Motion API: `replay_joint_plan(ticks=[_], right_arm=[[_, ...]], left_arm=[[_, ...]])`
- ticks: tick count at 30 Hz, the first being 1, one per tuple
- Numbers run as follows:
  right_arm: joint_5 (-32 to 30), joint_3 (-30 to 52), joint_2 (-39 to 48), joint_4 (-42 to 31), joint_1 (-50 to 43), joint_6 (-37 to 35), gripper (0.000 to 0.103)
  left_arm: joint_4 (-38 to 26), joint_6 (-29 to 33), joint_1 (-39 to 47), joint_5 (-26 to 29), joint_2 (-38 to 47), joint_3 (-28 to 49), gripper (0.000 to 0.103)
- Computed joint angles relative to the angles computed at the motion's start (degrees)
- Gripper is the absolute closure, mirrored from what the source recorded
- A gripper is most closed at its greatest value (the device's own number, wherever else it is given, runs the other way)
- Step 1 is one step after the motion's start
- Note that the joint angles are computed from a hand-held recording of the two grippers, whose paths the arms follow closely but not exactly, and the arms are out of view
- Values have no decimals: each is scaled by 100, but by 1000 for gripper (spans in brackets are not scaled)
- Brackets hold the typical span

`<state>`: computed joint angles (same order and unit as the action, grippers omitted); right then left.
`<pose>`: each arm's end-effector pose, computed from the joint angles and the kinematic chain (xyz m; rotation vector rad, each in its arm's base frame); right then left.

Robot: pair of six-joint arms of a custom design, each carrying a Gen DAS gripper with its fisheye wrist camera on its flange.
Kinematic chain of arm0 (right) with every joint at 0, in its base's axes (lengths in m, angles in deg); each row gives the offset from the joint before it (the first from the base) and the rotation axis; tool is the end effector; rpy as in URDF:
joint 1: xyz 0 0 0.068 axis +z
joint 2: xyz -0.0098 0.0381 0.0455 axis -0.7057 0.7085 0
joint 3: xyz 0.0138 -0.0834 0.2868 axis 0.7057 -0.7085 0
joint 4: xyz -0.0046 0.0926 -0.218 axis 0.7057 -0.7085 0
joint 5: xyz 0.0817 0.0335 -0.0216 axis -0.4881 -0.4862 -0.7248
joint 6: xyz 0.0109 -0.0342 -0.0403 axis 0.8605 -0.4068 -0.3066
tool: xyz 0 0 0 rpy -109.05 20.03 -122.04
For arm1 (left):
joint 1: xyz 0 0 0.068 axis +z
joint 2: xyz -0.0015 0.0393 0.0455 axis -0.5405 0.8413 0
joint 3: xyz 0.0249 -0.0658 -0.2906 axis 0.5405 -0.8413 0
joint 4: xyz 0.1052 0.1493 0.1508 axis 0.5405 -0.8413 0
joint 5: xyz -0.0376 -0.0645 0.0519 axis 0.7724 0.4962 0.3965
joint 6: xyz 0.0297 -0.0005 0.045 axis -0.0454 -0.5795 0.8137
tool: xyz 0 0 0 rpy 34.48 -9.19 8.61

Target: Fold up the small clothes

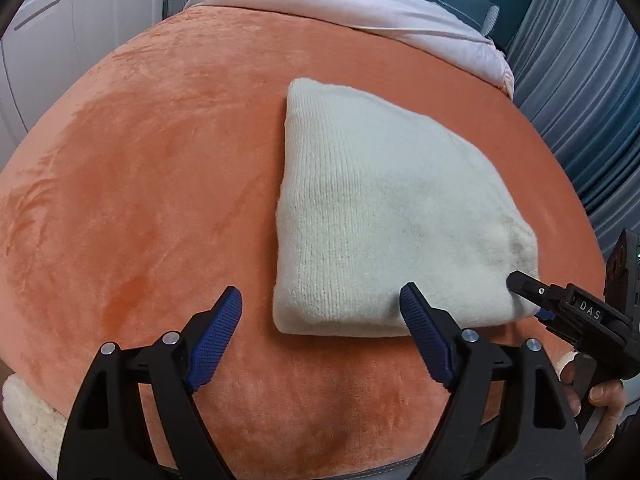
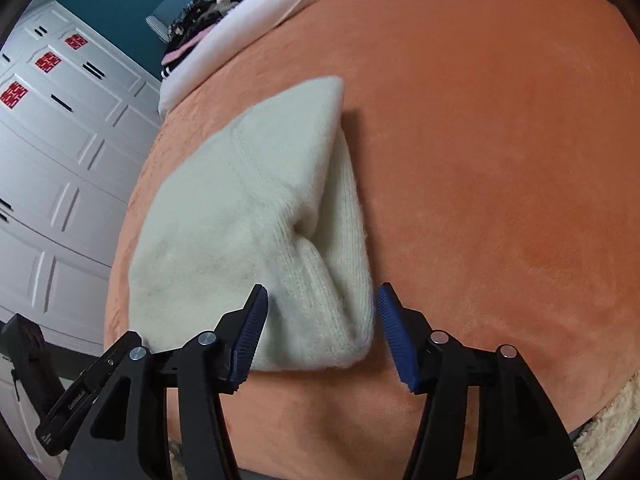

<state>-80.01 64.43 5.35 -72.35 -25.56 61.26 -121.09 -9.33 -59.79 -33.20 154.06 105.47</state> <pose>0.2570 0.1009 0.2543 0.1973 2.6554 0.6933 0.1722 -0.0842 0.2630 -0.2474 2.5636 -0.3024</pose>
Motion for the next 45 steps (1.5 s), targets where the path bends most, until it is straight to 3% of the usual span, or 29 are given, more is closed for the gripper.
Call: replay_joint_plan(ticks=[1, 3, 5, 9, 12, 14, 15, 17, 19, 22, 29, 33, 38, 45], right_arm=[[54, -120, -14, 104, 124, 102, 46], [98, -87, 131, 249, 210, 118, 61], [435, 224, 123, 10, 388, -131, 82], [752, 1050, -106, -293, 578, -672, 88], [816, 1086, 97, -319, 462, -940, 88], [857, 992, 707, -529, 329, -1090, 84], [772, 726, 705, -301, 260, -1037, 82], [639, 508, 407, -168, 154, -728, 68], [714, 522, 116, -400, 184, -480, 68], [1174, 402, -507, -709, 482, -366, 67], [2908, 185, -1184, -1308, 1869, 295, 40], [3611, -13, -1363, -1343, 2533, 753, 33], [4314, -705, -1670, -1065, 3170, 1298, 27], [4816, -1505, -1830, -535, 3576, 1603, 26]], left_arm=[[51, -53, 35, 46, 12, -79, 24], [85, -139, 89, 89, 2, -184, 24], [48, -162, 160, 136, -16, -154, 24], [-109, -199, -105, -197, -1, -10, 24], [-51, -281, -212, -268, 150, -21, 23], [11, -348, -250, -250, 300, -44, 22], [-7, -416, -316, -320, 361, -42, 22], [-150, -572, -530, -592, 363, 17, 22], [-331, -643, -685, -735, 348, 112, 22], [-683, -807, -1013, -1074, 401, 306, 22], [-1532, -1574, -2089, -2011, 547, 691, 19], [-1892, -2256, -2755, -2594, 642, 792, 16], [-1734, -2982, -3428, -3164, 781, 443, 13], [-1233, -3413, -3886, -3336, 1107, -147, 13]])
